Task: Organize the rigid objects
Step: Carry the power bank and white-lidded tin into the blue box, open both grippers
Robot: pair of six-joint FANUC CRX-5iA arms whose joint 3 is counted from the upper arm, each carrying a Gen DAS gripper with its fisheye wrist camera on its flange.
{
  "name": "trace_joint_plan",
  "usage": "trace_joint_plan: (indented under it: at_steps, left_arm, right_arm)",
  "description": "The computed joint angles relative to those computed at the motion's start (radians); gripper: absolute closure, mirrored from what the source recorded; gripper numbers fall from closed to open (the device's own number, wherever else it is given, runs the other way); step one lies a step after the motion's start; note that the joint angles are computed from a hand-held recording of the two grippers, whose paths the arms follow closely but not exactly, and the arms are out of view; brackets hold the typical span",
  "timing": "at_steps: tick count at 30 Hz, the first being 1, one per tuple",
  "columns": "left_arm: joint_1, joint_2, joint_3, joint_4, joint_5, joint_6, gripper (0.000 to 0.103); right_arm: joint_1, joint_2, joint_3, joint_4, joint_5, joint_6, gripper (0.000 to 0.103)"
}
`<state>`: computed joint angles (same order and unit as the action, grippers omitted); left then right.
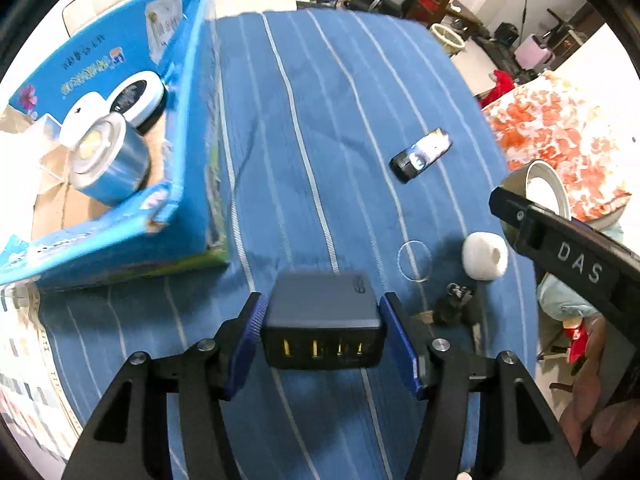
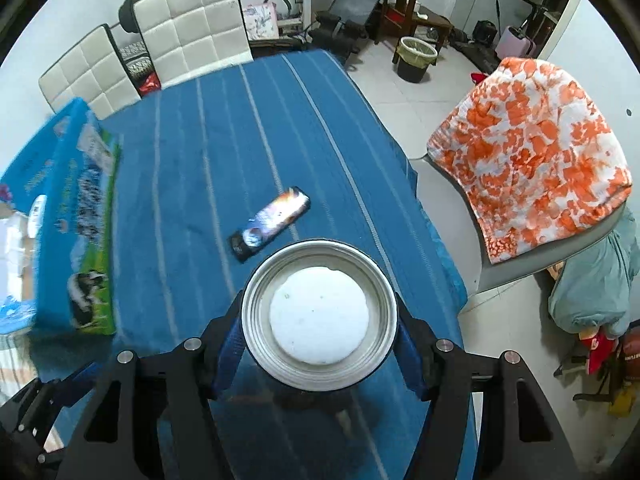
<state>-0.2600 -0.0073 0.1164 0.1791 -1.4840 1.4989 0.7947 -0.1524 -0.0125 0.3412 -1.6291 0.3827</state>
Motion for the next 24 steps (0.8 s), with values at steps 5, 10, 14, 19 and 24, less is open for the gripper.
trace_joint_plan:
  at_steps: [5, 10, 14, 19, 24]
  left_arm:
    - [0.056, -0.018, 0.036, 0.045, -0.016, -0.051, 0.047]
    - [0.126, -0.03, 0.089, 0.097, -0.034, -0.101, 0.047]
    - [0.191, -0.04, 0.13, 0.118, -0.053, -0.135, 0.047]
    - [0.317, -0.047, 0.189, 0.15, -0.084, -0.201, 0.047]
    - [0.445, -0.021, 0.253, 0.174, -0.122, -0.26, 0.047]
  right_arm:
    - [0.067, 0.02, 0.094, 0.031, -0.058, -0.02, 0.036]
    - [0.134, 0.077, 0.23, 0.062, -0.099, -0.038, 0.036]
    - [0.172, 0.148, 0.355, 0.09, -0.11, -0.023, 0.036]
    - [0.21, 0.266, 0.539, 0.126, -0.116, 0.024, 0.036]
    - [0.221, 0.39, 0.714, 0.1, -0.089, 0.067, 0.036]
